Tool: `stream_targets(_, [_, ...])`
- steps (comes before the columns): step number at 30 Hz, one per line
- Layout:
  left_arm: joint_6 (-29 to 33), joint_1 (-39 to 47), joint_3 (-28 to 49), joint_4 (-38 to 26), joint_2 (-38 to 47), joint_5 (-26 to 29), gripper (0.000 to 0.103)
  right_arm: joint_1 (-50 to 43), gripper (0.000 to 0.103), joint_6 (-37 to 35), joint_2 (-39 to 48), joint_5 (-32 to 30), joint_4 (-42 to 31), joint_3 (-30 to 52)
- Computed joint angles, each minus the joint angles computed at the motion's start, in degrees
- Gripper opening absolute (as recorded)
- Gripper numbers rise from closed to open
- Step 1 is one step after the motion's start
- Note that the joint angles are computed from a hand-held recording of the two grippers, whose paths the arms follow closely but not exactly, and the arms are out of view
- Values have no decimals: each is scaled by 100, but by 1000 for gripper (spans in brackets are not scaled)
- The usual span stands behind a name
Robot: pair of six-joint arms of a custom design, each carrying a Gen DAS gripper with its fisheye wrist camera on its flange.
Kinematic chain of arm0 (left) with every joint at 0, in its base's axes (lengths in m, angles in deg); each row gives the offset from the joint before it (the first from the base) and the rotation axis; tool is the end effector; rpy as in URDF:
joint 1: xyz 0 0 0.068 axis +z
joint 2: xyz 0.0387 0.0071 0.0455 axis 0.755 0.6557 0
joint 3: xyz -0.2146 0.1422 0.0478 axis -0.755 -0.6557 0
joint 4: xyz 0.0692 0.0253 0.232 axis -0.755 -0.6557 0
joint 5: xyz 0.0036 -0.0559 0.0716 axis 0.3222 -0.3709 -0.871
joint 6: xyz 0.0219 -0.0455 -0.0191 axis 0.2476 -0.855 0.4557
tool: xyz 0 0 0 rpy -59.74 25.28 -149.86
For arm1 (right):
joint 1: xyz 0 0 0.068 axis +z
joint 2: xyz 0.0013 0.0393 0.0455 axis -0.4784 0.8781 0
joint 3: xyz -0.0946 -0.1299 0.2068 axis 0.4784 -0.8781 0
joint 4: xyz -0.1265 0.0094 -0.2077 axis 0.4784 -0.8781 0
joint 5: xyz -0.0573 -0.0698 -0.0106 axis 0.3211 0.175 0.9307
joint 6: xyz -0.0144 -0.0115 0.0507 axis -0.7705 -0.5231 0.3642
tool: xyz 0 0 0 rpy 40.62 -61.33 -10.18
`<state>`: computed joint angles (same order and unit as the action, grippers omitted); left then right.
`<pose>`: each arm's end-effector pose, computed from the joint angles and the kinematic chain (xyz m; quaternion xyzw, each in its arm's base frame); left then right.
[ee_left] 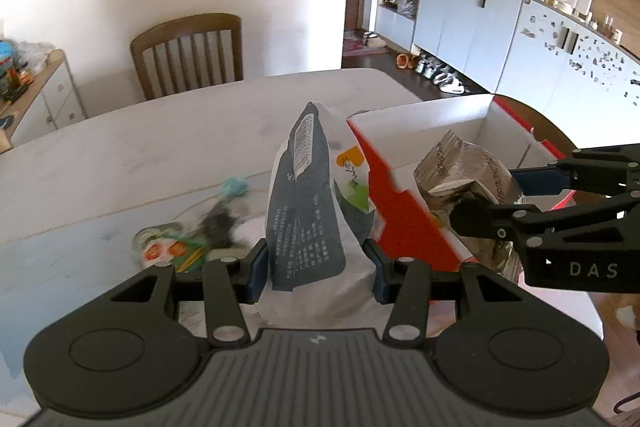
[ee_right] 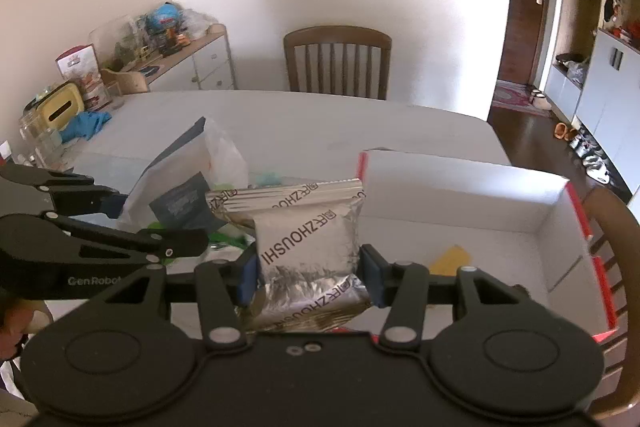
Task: Organize objects
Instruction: 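Carry the white bag and silver foil packet with both tools into the shoebox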
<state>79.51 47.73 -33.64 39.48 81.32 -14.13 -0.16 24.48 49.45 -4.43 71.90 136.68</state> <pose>0.3047 -0.0117 0.1655 0.0865 0.9215 -0.0469 0.3757 0.3221 0.1738 0.1679 -0.1679 0.8991 0.1168 0.3870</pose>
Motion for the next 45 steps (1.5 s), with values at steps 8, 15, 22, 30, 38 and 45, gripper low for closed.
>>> stream_targets(8, [-515,-908,649,30,611,-541,49,-741,50,-346,-142,-377,110,-243])
stream_targets(15, [-717,-1418,1566,-206,1270,-835,49,-1563,50,-727,-119,-683,164,-292])
stream_targets(22, [-743,-1806,2619,-615,2098,-1128,49,-2187,50,-926,454,-747,68,91])
stream_targets(30, [-626,-2096,4091,-1290,3266,-1533,49,-2281,50,-1187,1201,-594,19,452])
stream_targets(38, [-654,-2074,5783,-2564,4487,-1723,50,-2223,50,-1442,1657,-626,-195,867])
stream_targets(45, [-665,-2186,7183,-3551,5348,-1984,50,-2088,50,-1556,2085,-564,-537,1424])
